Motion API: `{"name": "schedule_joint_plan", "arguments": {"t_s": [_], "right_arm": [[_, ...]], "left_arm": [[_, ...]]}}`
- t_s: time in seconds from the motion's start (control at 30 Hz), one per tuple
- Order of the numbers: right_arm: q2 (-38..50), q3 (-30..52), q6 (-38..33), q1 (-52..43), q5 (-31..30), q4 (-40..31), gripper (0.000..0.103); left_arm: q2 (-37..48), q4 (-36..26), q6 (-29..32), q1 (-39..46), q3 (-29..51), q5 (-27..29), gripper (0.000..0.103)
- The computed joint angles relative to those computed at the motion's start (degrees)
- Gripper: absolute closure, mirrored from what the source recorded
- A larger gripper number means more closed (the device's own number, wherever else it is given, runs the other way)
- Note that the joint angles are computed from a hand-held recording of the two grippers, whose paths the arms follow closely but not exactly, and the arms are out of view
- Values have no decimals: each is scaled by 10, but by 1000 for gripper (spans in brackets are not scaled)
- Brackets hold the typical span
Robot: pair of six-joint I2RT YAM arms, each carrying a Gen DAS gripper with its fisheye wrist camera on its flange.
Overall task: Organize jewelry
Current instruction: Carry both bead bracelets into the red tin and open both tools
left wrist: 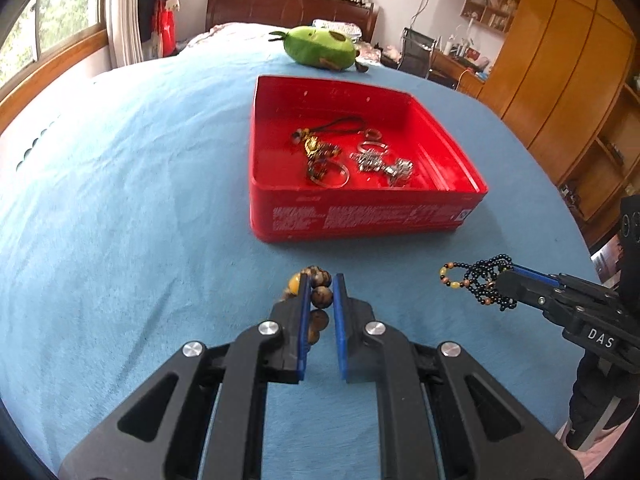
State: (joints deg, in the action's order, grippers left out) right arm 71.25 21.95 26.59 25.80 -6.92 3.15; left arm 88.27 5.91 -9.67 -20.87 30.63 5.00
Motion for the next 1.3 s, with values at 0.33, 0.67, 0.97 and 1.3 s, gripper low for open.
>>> {"name": "schedule_joint_plan", "arguments": {"t_s": [0.33, 0.67, 0.97, 1.3], "right_arm": [[-18, 39, -12, 7, 7, -34, 85], [-11, 109, -35, -8, 9, -74, 85], [61, 202, -64, -63, -12, -87, 85], [177, 294, -88, -109, -34, -71, 85]], "left_arm": [[-38, -24, -2, -7, 18, 3, 94], [-62, -54, 6, -13, 68, -5, 94], [-21, -64, 13, -17, 158, -18, 94], [111, -62, 22, -5, 284, -14, 94]]}}
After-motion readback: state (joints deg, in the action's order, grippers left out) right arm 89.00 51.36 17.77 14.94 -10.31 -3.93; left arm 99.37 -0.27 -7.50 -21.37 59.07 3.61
